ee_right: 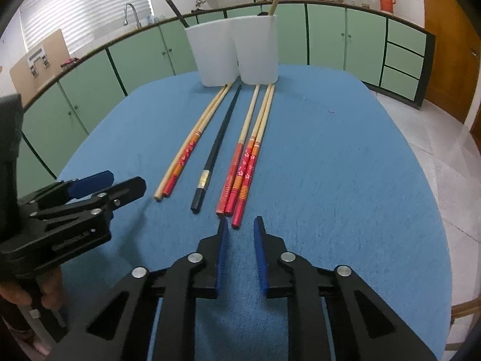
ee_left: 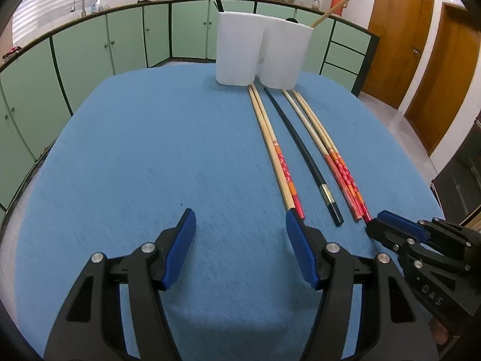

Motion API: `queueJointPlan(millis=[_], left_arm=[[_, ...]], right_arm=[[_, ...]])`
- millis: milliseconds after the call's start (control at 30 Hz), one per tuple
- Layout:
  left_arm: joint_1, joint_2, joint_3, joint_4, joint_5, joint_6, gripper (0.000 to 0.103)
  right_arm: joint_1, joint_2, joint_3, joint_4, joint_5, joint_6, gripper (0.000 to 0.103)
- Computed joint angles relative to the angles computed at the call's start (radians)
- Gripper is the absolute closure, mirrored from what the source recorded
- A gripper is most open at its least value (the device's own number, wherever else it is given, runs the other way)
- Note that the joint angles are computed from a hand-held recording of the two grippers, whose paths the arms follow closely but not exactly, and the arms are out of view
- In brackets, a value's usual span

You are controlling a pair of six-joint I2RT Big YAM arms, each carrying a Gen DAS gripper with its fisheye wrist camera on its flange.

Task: Organize utensils
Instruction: 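Open both tools and move back over the remaining chopsticks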

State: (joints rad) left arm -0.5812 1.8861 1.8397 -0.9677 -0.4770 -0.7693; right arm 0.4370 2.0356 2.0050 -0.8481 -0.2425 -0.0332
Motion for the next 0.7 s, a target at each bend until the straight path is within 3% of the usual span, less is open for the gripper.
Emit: queueJointPlan(millis=[167,433,700], left_arm=[[0.000,0.005,0.006,-0.014,0.008,-0.006,0.043],[0.001,-0.001,-0.004,0.005,0.024,-0.014,0.043],[-0.003,0.036,0.049,-0.029,0.032,0.007,0.044]], right_arm=[[0.002,0.005,0.002,0.008,0.022,0.008,0.098],[-0.011,0.010,0.013,0.001,-0.010,0.033,0.097],[-0.002,0.026,0.037,-0.008,0.032,0.032,0.096]])
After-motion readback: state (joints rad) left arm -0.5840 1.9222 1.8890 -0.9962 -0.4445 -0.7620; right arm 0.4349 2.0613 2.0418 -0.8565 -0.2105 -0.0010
